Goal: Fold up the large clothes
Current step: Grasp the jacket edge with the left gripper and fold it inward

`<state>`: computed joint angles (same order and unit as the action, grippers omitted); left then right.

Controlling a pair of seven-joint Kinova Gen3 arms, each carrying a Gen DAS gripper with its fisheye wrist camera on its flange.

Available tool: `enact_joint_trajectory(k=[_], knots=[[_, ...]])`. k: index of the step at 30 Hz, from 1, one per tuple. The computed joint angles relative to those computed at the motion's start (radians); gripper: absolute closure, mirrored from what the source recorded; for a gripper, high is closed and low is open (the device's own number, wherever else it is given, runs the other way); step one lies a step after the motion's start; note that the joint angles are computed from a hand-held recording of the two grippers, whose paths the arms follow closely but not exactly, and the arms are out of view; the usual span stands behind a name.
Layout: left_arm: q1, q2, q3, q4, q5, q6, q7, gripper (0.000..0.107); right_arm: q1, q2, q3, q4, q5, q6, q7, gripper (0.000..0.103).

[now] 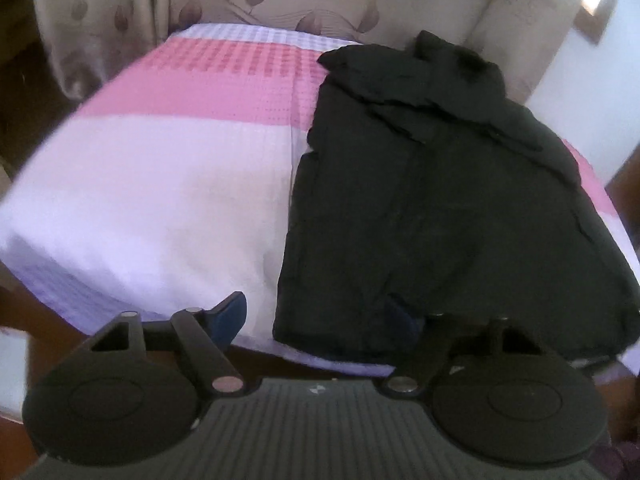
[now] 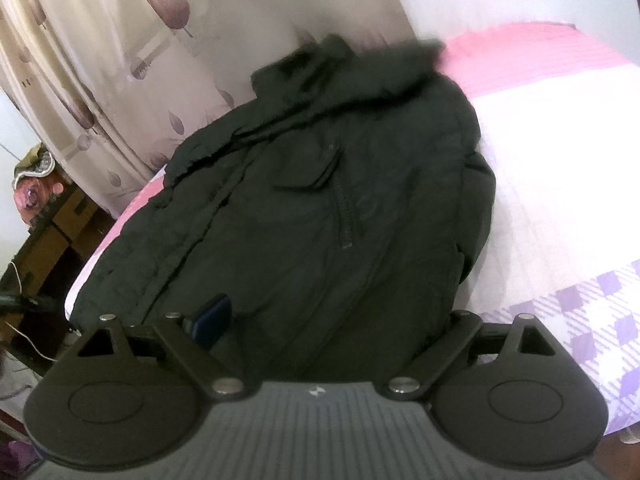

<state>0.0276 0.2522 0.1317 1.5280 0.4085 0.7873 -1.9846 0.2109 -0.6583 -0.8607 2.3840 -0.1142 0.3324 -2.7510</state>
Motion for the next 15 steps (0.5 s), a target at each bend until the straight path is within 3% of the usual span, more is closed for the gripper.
enact_joint_trajectory(k=[3,5,6,7,9,11,12,15], knots=[[-0.064,0.032,0.057,0.028,0.095,-0.035,-0.1,0.025,0.004,-0.008,-0.002,0.011,-0.006,-0.017,-0.004,0.009],[-0.029,0.063,0.028,0.006,0.089,-0.005,-0.104,0.026,0.015,-0.013,-0.01,0.014,-0.011,-0.023,-0.008,0.009],[-0.02,0.082,0.025,-0.019,0.074,0.034,-0.088,0.039,0.025,-0.019,-0.019,0.013,-0.015,-0.023,-0.013,0.009],[-0.03,0.104,0.039,-0.033,0.076,0.063,-0.088,0.065,0.036,-0.027,-0.03,0.011,-0.02,-0.02,-0.018,0.009],[-0.044,0.094,0.049,-0.017,0.101,0.074,-0.136,0.083,0.07,-0.044,-0.062,-0.005,-0.021,0.004,-0.023,0.011],[-0.039,0.069,0.046,0.006,0.108,0.05,-0.157,0.089,0.12,-0.052,-0.103,-0.05,-0.014,0.081,-0.021,0.034],[-0.029,0.062,0.031,0.007,0.113,0.052,-0.154,0.091,0.135,-0.051,-0.112,-0.063,-0.011,0.106,-0.02,0.055],[-0.079,0.022,0.061,0.052,0.204,0.015,-0.235,0.092,0.117,-0.073,-0.072,-0.047,-0.038,0.098,-0.039,0.075]])
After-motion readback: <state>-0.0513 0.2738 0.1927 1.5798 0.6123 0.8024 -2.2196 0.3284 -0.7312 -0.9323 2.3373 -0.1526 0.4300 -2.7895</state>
